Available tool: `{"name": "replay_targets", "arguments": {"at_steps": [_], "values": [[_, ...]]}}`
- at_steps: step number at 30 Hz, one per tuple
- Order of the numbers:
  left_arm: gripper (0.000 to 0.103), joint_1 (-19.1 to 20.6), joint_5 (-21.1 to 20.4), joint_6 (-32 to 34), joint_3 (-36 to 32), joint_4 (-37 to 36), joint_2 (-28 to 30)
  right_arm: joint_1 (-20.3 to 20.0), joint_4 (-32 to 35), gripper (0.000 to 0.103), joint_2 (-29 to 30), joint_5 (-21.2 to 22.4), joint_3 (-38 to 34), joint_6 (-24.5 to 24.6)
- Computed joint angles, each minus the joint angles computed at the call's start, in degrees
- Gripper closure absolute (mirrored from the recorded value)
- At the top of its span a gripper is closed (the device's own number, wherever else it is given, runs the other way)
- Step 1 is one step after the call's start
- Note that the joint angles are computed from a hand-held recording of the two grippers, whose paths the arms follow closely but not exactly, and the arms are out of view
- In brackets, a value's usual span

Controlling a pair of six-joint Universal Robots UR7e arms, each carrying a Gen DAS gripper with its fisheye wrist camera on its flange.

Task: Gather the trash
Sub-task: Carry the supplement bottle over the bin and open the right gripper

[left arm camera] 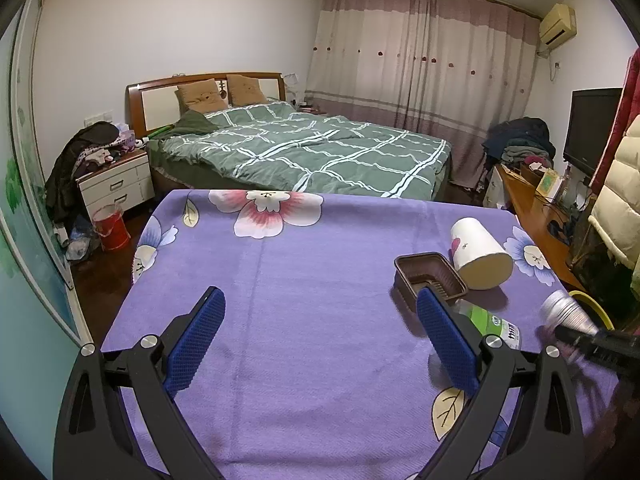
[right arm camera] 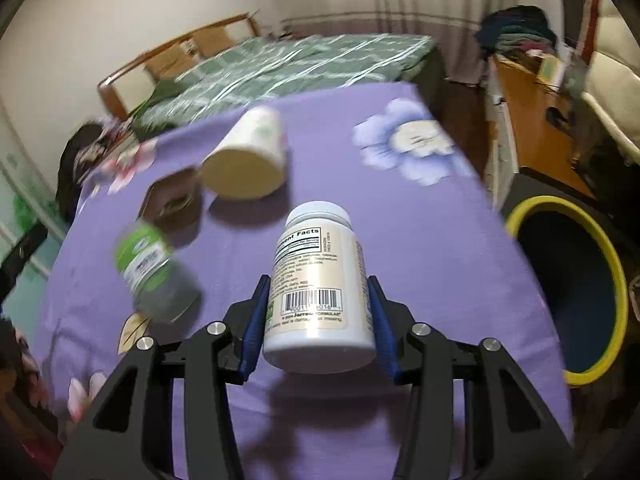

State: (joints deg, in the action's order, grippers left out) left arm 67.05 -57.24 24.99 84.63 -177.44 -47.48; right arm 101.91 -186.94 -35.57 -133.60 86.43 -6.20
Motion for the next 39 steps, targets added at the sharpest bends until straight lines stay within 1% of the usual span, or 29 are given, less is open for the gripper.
{"name": "replay_targets", "arguments": {"at_steps": [5,10,13,17,19,20,22,24,29,31,36,39], "values": [[0.008,-0.1,-0.3,0.4,0.1,0.4,0.0,-2.0,-5.8,0.058,-4.2,-3.7,3.8,1.8],[0.008,-0.1,-1.5,0.5,0.2,1.6,-0.2,-4.3,-11.7,0.058,-7.6,-9.5,6.9,3.4],[0.008,-0.1,-2.3,0.5,0.2,2.4,-0.2,-5.6,-12.9,0.058,-8.6,-12.4,7.3,4.3],[0.008,-0.2,-3.6,1.1,0.5,2.6,-0.2,-7.1,-13.5,0.057,-8.8,-14.7,6.9,5.7],[0.008,-0.2,-4.1,1.5,0.7,2.6,-0.3,-7.3,-15.6,0.049,-8.3,-15.6,6.5,4.9],[0.008,-0.2,-4.4,1.7,0.8,2.7,-0.3,-7.3,-16.8,0.048,-7.8,-16.0,6.3,4.0],[0.008,-0.3,-4.9,2.1,0.9,2.8,-0.3,-7.1,-18.6,0.045,-7.1,-16.1,6.0,2.6],[0.008,-0.3,-5.6,2.3,1.1,3.5,-0.5,-6.8,-19.7,0.044,-6.4,-15.7,5.8,1.5],[0.008,-0.3,-8.9,2.2,1.2,7.7,-0.8,-6.1,-23.0,0.041,-5.1,-14.0,5.7,-2.0],[0.008,-0.4,-9.7,3.0,1.3,9.0,-0.7,-5.9,-24.5,0.039,-4.8,-14.2,5.5,-3.1],[0.008,-1.5,-11.4,6.7,2.5,11.4,-0.6,-6.1,-24.0,0.039,-5.3,-13.1,6.1,-2.9],[0.007,-2.3,-12.0,7.6,2.6,13.8,-0.5,-6.2,-23.9,0.039,-5.4,-12.5,6.4,-3.0]]}}
